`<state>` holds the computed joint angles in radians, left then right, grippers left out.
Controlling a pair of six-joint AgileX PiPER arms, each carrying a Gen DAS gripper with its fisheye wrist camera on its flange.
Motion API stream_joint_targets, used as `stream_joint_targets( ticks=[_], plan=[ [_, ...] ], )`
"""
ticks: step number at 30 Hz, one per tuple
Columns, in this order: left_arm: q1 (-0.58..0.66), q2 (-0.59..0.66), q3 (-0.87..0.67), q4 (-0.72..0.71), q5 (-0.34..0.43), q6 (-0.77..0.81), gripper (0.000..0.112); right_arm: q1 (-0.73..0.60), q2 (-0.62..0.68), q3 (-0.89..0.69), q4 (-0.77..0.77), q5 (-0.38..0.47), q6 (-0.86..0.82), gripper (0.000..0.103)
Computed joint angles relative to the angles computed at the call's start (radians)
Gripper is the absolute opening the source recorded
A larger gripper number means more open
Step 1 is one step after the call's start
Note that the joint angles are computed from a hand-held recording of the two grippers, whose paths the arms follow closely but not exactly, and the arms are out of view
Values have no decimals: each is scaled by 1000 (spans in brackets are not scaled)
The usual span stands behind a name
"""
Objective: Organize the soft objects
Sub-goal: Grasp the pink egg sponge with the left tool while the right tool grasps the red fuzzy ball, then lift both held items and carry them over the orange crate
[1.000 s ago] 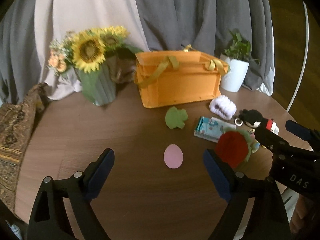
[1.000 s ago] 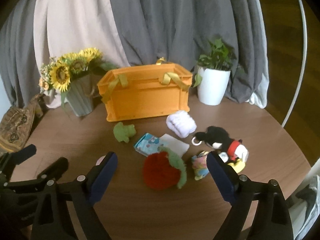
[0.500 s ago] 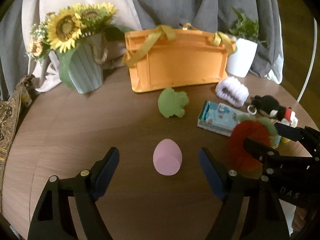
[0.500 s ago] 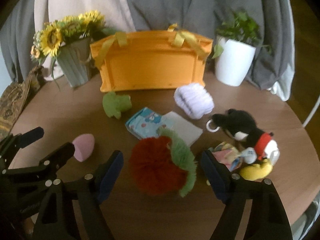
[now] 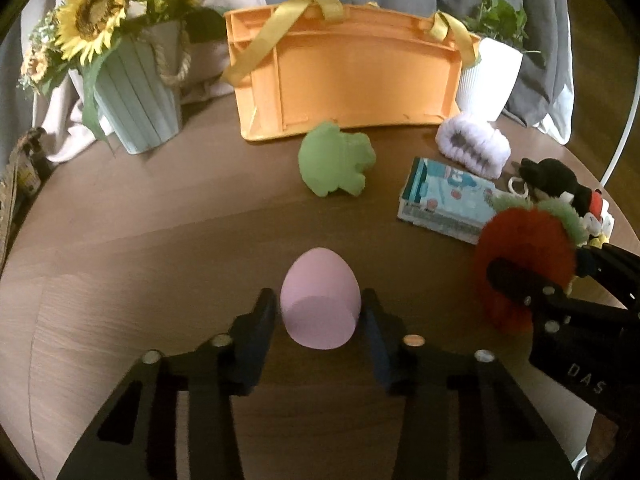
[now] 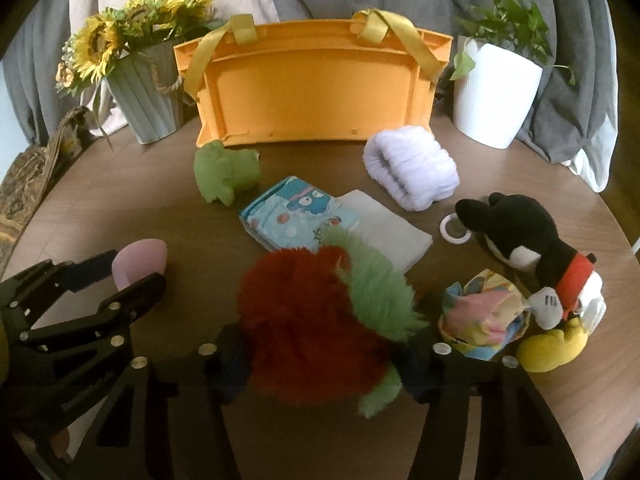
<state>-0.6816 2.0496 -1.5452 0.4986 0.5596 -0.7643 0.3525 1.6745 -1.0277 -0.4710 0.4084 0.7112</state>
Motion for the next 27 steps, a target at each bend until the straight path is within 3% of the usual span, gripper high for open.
stream_joint_targets(
  ticks=[7,27],
  plan=[
    [-5,-9,10,15,-3,-28,36,8,-7,9,-45,-3,44,42],
    [-57,-129,-68,65,78,-121,36,-27,-188,-18,105,48,-109,42]
  ],
)
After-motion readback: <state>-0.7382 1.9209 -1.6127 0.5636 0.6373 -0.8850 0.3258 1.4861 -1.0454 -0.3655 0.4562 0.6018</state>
